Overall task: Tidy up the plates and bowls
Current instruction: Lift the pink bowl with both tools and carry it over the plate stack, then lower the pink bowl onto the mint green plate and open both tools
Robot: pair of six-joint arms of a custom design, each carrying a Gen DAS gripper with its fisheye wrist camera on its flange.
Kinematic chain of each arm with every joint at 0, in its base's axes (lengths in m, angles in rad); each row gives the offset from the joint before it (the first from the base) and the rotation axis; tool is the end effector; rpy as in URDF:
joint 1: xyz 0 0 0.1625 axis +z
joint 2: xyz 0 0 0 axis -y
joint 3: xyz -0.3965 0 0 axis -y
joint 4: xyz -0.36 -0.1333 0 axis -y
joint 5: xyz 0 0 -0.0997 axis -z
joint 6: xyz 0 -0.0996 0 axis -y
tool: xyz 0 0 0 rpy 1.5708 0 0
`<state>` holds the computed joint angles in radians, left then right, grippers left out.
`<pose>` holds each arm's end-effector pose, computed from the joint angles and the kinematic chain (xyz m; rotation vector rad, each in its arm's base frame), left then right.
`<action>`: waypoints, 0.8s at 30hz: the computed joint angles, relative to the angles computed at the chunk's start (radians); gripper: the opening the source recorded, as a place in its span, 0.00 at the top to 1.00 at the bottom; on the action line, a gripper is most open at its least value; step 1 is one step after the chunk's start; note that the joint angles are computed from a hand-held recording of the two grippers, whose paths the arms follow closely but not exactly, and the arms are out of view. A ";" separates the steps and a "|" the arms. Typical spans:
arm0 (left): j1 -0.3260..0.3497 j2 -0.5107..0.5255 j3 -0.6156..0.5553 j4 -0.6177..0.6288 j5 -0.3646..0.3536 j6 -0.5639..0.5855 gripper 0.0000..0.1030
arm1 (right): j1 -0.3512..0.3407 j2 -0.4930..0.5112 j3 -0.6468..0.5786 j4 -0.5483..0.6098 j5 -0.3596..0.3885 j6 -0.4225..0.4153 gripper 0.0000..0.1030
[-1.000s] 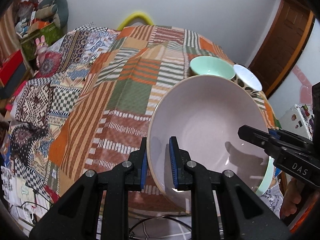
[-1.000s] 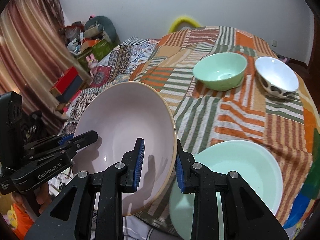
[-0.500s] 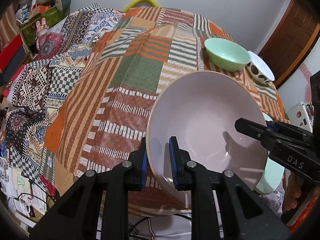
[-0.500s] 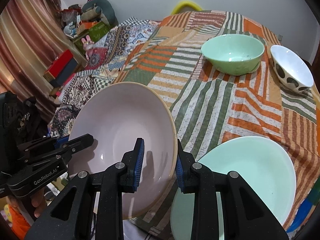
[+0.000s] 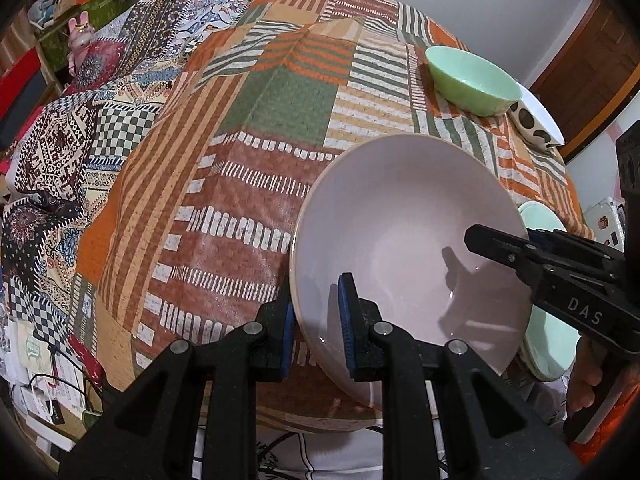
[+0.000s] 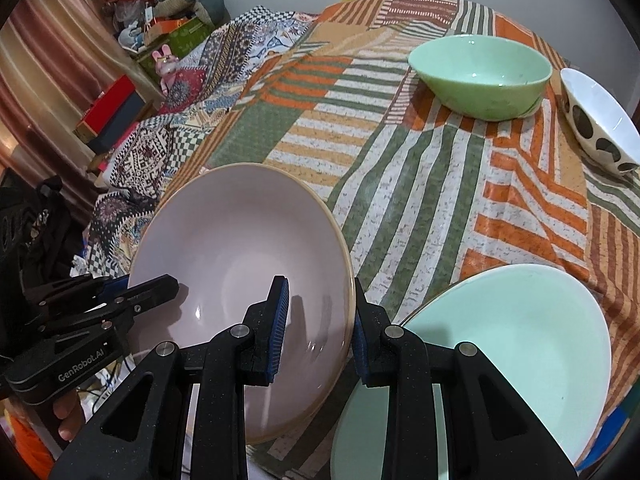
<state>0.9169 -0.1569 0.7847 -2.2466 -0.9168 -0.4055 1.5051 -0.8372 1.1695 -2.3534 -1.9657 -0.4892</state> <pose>-0.3244 -0.7421 -0.0612 0.2961 2.5399 -0.4912 0.0465 -0.7402 0.3002 0.4317 -2.5775 0.4320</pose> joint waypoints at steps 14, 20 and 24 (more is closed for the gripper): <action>0.004 0.010 -0.014 -0.004 0.012 -0.003 0.81 | 0.002 -0.001 0.001 -0.016 0.001 -0.028 0.72; -0.023 -0.030 0.046 -0.070 0.102 0.021 0.81 | 0.010 -0.039 0.051 -0.115 -0.007 -0.079 0.66; -0.043 -0.052 0.072 -0.126 0.125 0.049 0.81 | 0.010 -0.067 0.066 -0.136 0.010 -0.076 0.59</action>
